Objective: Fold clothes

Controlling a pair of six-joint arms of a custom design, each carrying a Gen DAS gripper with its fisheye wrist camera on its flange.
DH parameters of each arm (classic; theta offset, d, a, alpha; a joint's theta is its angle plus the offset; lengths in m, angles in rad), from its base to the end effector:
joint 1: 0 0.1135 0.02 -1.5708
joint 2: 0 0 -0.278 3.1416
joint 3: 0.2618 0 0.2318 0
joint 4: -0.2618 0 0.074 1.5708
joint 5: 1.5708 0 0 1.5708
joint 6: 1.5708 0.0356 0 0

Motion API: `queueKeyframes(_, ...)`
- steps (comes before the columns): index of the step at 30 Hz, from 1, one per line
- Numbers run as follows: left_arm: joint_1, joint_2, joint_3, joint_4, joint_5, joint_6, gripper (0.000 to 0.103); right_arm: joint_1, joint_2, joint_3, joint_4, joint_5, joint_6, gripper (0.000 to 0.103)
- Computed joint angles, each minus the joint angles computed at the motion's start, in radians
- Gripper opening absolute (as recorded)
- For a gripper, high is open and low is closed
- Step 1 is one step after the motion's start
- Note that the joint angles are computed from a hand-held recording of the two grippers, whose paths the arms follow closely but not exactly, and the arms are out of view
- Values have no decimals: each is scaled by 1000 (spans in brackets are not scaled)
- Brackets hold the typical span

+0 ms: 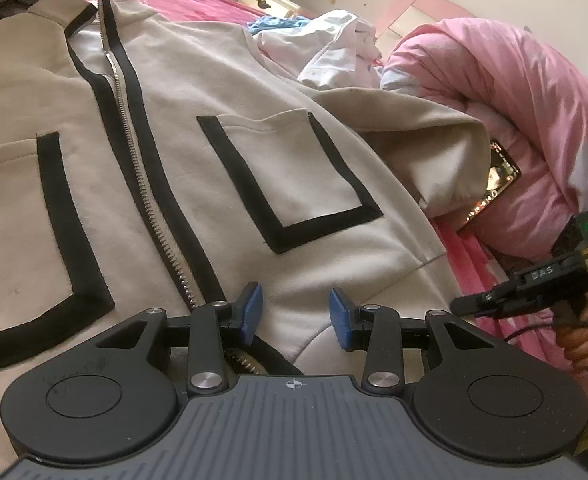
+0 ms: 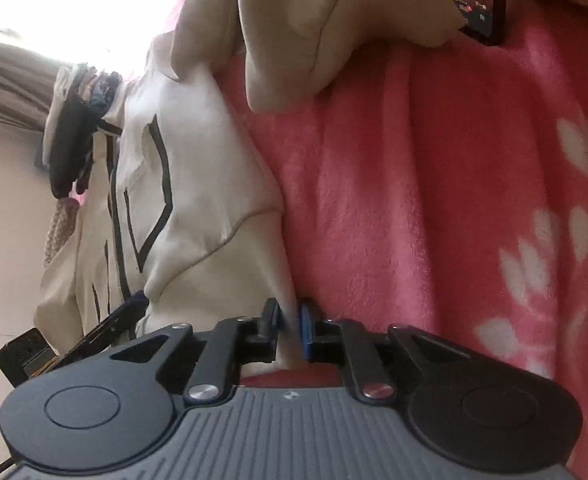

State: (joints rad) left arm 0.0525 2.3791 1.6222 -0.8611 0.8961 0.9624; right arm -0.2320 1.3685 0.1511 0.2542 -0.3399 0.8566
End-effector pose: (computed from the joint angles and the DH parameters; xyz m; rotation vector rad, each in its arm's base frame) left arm 0.4213 -0.0057 0.0993 1.0859 2.2851 -1.0918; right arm 0.1578 -0.0251 0.1082 1.2201 2.2844 0.6714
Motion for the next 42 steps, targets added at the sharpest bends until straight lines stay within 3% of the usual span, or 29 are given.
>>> queueKeyframes(3, -1, -6, -8, 7, -6, -1, 38, 118, -179, 128, -357, 247, -95, 32)
queueKeyframes(5, -1, -9, -16, 16, -7, 3, 38, 208, -235, 192, -464, 414, -176, 32)
queueKeyframes(7, -1, -10, -22, 23, -6, 3, 38, 263, -217, 217, -391, 496, -272, 31)
queueKeyframes(10, -1, -19, -37, 38, -9, 4, 38, 287, -37, 248, -124, 515, -412, 28)
queueKeyframes(13, -3, -35, -60, 62, -18, -3, 38, 276, 167, 317, 100, 518, -551, 21)
queueKeyframes(18, -15, -73, -94, 101, -47, -59, 38, 150, 427, 545, 184, 449, -620, 18)
queueKeyframes(23, -19, -115, -120, 164, 1, -160, 39, 53, 640, 837, 51, 303, -613, 18)
queueKeyframes(24, -28, -118, -126, 196, -11, -191, 39, 57, 670, 867, 34, 313, -631, 17)
queueKeyframes(27, -65, -112, -134, 259, -127, -256, 37, 64, 818, 984, -37, 509, -773, 11)
queueKeyframes(30, -74, -116, -131, 260, -142, -280, 38, 11, 869, 1030, -45, 529, -778, 8)
queueKeyframes(33, -70, -107, -114, 242, -122, -297, 38, -12, 803, 1081, -167, 435, -753, 13)
queueKeyframes(37, -66, -77, -78, 231, -101, -298, 38, 6, 744, 1199, -249, 273, -836, 13)
queueKeyframes(41, -56, -46, -52, 186, -82, -238, 38, 46, 961, 1614, -497, 107, -912, 16)
queueKeyframes(42, -50, -45, -53, 177, -77, -212, 38, 60, 1042, 1726, -553, 111, -929, 16)
